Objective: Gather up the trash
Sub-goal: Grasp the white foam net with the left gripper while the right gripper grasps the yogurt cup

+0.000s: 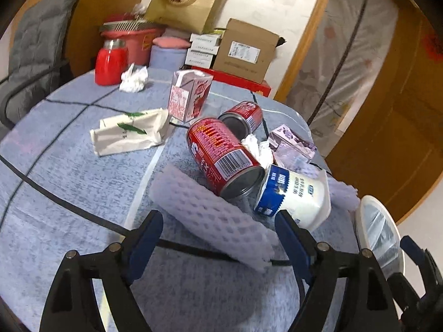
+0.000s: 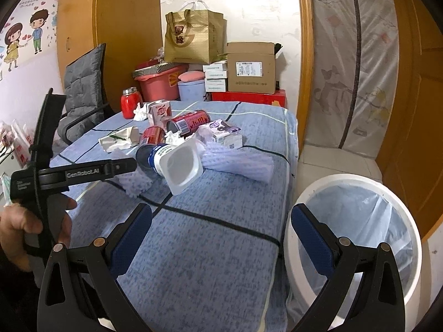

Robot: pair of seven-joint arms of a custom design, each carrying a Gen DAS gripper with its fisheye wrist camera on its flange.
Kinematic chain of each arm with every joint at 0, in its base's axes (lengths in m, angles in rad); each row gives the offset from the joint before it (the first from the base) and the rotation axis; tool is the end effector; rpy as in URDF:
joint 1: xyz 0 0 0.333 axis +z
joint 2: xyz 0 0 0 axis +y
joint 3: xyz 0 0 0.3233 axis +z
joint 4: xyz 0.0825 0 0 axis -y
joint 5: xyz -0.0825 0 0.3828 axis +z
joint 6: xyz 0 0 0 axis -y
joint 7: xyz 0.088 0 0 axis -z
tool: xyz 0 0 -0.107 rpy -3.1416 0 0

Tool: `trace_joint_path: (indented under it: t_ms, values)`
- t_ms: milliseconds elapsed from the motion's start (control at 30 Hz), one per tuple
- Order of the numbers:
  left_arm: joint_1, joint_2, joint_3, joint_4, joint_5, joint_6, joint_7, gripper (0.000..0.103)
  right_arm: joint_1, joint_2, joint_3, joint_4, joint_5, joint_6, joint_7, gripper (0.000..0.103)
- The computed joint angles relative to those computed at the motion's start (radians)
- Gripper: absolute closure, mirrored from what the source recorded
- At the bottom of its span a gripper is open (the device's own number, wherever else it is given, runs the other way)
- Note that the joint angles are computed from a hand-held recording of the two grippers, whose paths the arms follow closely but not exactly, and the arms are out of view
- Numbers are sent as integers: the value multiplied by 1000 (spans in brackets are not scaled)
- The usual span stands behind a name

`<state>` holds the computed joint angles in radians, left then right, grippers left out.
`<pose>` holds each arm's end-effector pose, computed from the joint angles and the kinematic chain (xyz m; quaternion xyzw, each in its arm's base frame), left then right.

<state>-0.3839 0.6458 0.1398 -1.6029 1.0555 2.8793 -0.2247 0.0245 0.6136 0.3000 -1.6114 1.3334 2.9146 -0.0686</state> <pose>0.6869 -0.2413 0.3079 -0.7980 0.4512 -0.3204 0.2387 0.7046 0.1353 0.3234 -0.7860 0.4106 -0.1864 0.4230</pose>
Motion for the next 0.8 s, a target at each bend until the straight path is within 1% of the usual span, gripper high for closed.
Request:
trace_joint_path:
  t_ms: [33,67,100,133,233,300,367,467,533,567,600,633,767,800]
  values:
    - [15,10,-20,9,-26,-3,29,28,7,7,-6,10,-15,-2,17,2]
    - [30,22,-37,21,-51,-1,62,38,9,13,-8,18,-25,-4,28,2]
    - [48,35,-60,31,-86,0,108,41,11,19,-8,28,-34,-6,39,2]
    - [46,41,-57,33,-100,10,121,45,11,24,-6,36,-42,-6,49,2]
    - [8,39,-5,21,-87,48,104,55,5,38,5,54,-56,-13,66,2]
    - [-8,32,21,5,-73,79,92,63,10,45,-2,66,-89,-27,112,2]
    - [-25,19,44,-14,-55,93,81,76,18,58,-11,84,-131,-47,167,2]
    - [-49,-1,75,-40,-17,107,61,83,19,69,-3,99,-174,-69,217,5]
    - [-56,-14,84,-55,12,113,42,84,21,78,2,113,-205,-90,243,11]
    - [-60,-22,90,-66,31,119,26,85,22,83,5,117,-218,-97,249,14]
    - [-63,-30,93,-75,47,118,11,85,26,89,5,125,-236,-108,261,20]
    - [-67,-40,97,-86,68,119,-7,85,33,96,4,136,-257,-120,275,24]
    - [-70,-86,102,-138,177,117,-96,85,55,138,-2,197,-337,-172,346,27]
    - [-64,-93,97,-146,197,116,-113,85,62,153,-4,219,-357,-180,364,30]
